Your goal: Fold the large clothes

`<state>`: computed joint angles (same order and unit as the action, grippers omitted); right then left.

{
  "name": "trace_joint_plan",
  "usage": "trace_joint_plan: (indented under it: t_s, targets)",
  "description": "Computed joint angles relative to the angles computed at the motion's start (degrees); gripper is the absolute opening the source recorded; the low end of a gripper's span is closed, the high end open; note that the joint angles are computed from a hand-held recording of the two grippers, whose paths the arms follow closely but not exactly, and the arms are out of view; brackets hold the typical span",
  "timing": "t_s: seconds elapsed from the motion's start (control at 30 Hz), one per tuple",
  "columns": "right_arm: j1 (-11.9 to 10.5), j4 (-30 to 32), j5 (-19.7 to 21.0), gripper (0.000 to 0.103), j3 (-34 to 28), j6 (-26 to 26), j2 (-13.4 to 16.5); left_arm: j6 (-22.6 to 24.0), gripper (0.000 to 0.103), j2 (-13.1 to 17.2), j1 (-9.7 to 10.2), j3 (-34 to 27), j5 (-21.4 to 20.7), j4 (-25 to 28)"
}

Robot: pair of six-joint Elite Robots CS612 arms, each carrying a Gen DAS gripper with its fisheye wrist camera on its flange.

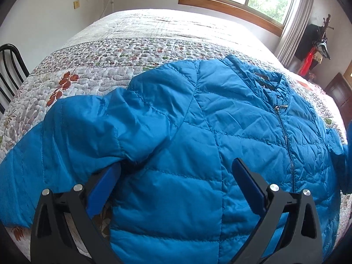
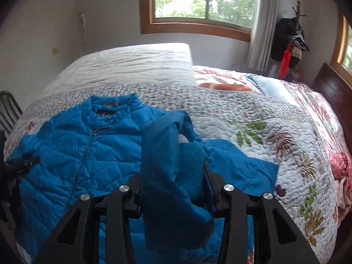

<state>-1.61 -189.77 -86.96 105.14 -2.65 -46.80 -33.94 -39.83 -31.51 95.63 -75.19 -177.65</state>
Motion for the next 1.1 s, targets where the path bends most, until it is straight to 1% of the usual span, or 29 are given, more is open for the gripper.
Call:
trace_joint_plan:
  t_s: [0.07, 0.17, 0.2, 0.23, 0.27, 0.3, 0.33, 0.4, 0.5, 0.53, 0.57, 0.63, 0.67, 0.7, 0.77, 0.8, 0.83, 0.87, 0.9, 0.93, 1.0, 1.07, 1.1]
  targets:
    - [1.6, 1.3, 3.5, 0.043, -1.1, -3.3, 1.3, -0.1, 0.100, -0.2, 0.03, 0.3, -0.1, -1.6]
    - [4.0, 5.4, 5.1, 0.044, -3.3, -6.4, 3.0, 0.8, 0.100, 0.2, -0.05, -0.3, 0.4, -0.8]
    - [4.5, 6.8, 5.6, 0.047, -3.8, -7.2, 3.4, 0.8, 0.100, 0.4, 0.10, -0.6, 0.0, -0.5]
    - [4.9, 7.9, 5.8, 0.053, -4.1, -7.6, 3.8, 0.7, 0.100, 0.6, 0.26, -0.9, -0.7, 0.0]
    - [5.2, 8.5, 6.4, 0.056, -4.1, -7.9, 3.9, 0.9, 0.100, 0.7, 0.45, -1.0, -1.4, 0.1]
    - [4.9, 8.4, 8.1, 0.061, -3.7, -7.8, 3.8, 1.2, 0.100, 0.8, 0.55, -1.0, -1.8, 0.0]
    - [4.3, 7.8, 11.5, 0.065, -2.7, -7.4, 3.3, 1.4, 0.100, 0.8, 0.56, -0.9, -1.9, -0.6]
    - [2.5, 6.2, 19.6, 0.066, -0.1, -7.4, 1.9, 1.6, 0.100, 0.6, 0.60, -0.4, -2.5, -1.7]
    - [-0.3, 3.4, 30.5, 0.066, 3.6, -8.3, -0.1, 1.5, 0.100, -0.1, 0.47, 0.4, -3.5, -3.0]
    - [-1.1, 2.2, 32.7, 0.065, 4.7, -7.4, -0.6, 1.8, 0.100, -0.5, 0.26, 0.9, -3.9, -3.7]
    - [-1.7, 1.1, 32.6, 0.065, 5.5, -5.8, -1.1, 2.1, 0.100, -0.9, -0.01, 1.3, -4.1, -4.3]
    - [-2.1, -2.0, 26.8, 0.065, 6.9, -1.7, -1.9, 2.8, 0.100, -1.6, -0.61, 2.3, -4.9, -5.9]
    - [-2.4, -3.6, 24.2, 0.065, 7.7, -0.4, -2.1, 3.5, 0.100, -2.0, -0.94, 2.8, -6.0, -6.8]
    - [-2.8, -4.9, 22.5, 0.065, 8.4, 0.8, -2.2, 4.5, 0.100, -2.3, -1.23, 3.0, -7.6, -7.5]
    - [-3.7, -6.8, 20.0, 0.065, 9.9, 3.3, -2.4, 6.2, 0.100, -2.4, -1.66, 2.8, -11.1, -7.3]
    - [-4.2, -7.5, 19.3, 0.065, 10.3, 4.4, -2.3, 6.9, 0.100, -2.4, -1.79, 2.4, -13.1, -6.5]
    - [-4.5, -8.4, 18.5, 0.065, 10.7, 5.2, -2.1, 7.6, 0.100, -2.2, -1.91, 1.7, -14.8, -4.4]
    - [-4.8, -9.3, 17.7, 0.065, 11.1, 6.0, -2.0, 8.0, 0.100, -2.0, -2.19, 0.9, -14.9, -1.6]
    - [-5.1, -9.9, 17.3, 0.065, 11.3, 6.5, -1.9, 8.1, 0.100, -1.8, -2.64, 0.1, -13.8, 1.7]
    - [-5.3, -10.4, 17.4, 0.065, 11.6, 6.9, -1.8, 7.8, 0.100, -1.4, -2.96, -0.6, -13.3, 4.0]
    - [-5.9, -10.4, 17.6, 0.065, 11.8, 6.8, -1.6, 7.2, 0.100, -0.7, -2.87, -1.1, -14.7, 5.1]
    - [-5.9, -10.5, 15.3, 0.065, 11.7, 7.0, -1.3, 6.3, 0.100, -0.3, -2.76, -1.3, -16.4, 5.2]
    - [-6.0, -10.6, 14.9, 0.065, 11.5, 7.5, -1.0, 6.3, 0.097, -0.2, -2.85, -1.3, -16.3, 4.9]
